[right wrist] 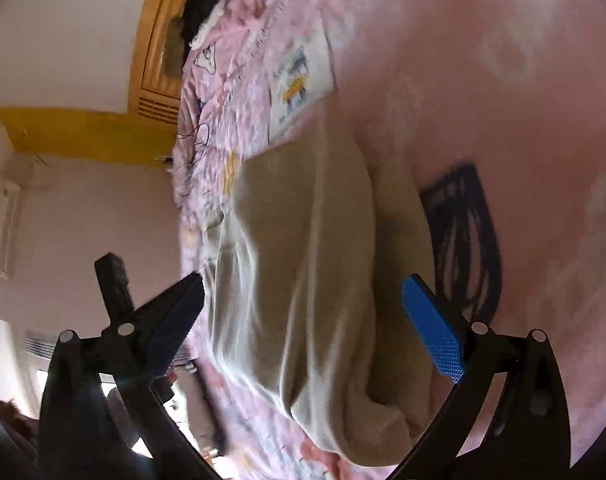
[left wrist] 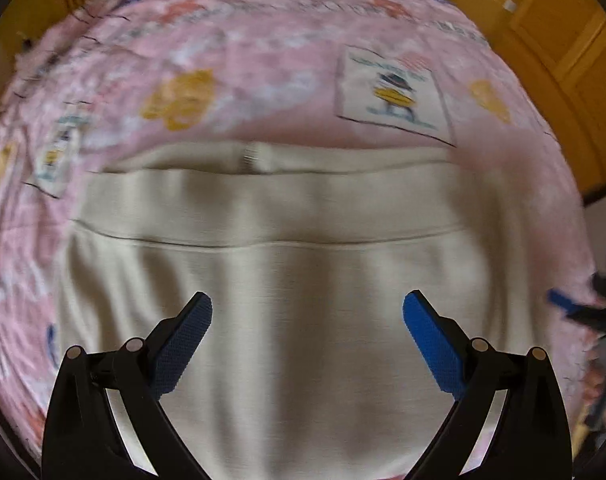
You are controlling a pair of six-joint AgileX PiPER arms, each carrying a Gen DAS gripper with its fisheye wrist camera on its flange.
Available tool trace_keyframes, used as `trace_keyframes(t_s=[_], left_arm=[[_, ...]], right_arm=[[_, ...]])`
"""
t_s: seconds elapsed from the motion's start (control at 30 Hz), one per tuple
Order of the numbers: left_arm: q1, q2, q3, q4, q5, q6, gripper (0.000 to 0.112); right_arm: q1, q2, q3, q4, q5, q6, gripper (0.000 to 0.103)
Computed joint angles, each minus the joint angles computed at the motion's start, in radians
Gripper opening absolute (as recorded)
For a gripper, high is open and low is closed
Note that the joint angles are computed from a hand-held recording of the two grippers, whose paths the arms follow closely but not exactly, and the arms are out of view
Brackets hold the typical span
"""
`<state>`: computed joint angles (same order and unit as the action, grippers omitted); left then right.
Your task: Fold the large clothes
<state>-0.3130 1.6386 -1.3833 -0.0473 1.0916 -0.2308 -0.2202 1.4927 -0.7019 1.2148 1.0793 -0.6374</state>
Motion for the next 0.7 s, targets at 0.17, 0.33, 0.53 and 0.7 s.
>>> trace_keyframes(t_s=[0.17, 0.33, 0.53, 0.7], left_arm=[[-0.053, 0.078, -0.035, -0.011, 0.007, -0.057, 0.093], [-0.083, 0.107, 0.021, 0.004, -0.037, -0.095, 0.093], [-0.097, 0.104, 0.074, 0.015, -0.072, -0.111, 0.093], [-0.081, 0.112, 0.094, -0.012, -0.095, -0.092, 0.095]], right_arm=[[-0.003, 0.172, 0.012, 0.002, 0.023, -0.155, 0.097], [0.023, 0.277, -0.003, 0.039, 0.045, -0.289, 0.098], [0.114, 0.226, -0.077, -0.005, 0.085, -0.305, 0.093], [0.254, 0.311, -0.149, -0.083, -0.049, -0.198, 0.098]])
